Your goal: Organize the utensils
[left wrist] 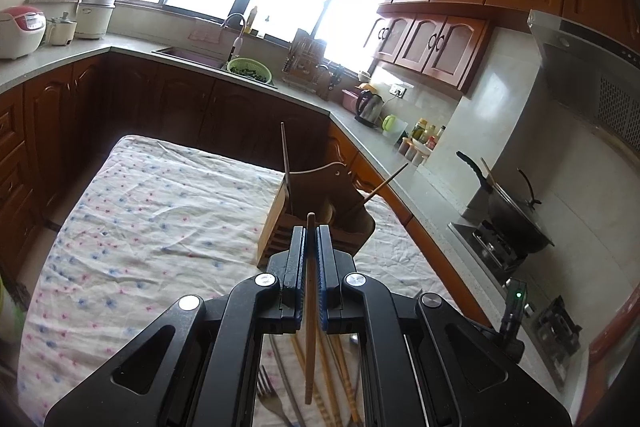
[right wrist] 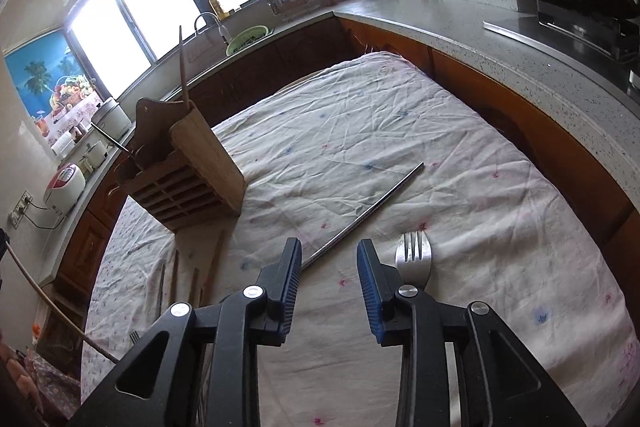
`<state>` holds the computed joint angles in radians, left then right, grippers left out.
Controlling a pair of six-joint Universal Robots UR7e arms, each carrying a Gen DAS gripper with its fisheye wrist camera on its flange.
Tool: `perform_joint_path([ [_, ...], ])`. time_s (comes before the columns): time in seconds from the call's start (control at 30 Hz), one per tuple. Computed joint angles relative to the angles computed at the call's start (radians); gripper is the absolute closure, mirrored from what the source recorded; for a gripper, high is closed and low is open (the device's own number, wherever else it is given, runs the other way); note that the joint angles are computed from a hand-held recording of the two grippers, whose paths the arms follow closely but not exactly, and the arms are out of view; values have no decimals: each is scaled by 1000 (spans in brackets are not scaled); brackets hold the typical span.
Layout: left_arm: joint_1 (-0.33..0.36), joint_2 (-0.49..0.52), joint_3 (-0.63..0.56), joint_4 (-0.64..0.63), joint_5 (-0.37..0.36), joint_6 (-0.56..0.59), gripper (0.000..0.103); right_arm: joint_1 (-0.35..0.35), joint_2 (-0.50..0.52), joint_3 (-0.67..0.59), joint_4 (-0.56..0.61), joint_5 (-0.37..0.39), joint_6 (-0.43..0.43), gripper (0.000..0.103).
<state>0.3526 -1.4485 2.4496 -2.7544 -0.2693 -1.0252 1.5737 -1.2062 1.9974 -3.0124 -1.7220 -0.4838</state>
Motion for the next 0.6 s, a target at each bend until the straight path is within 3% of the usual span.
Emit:
perform_joint_path([
  [0.2, 30, 34, -11, -139, -7, 112, 99, -6, 141, -163, -6, -80, 54, 66],
  [0.4, 59, 55, -22, -218, -22, 180, 99, 11, 289, -339, 53, -248, 70, 66],
  [0.47, 65, 58, -24, -229, -25, 186, 99, 25, 314, -352, 19, -284, 38, 67],
  [0.53, 72, 63, -24, -251, -31, 199, 99, 31, 321, -351, 20, -282, 18, 86],
  [0.6, 76, 62, -24, -247, -36, 195, 99, 37, 329, -337, -23, -288, -24, 95],
])
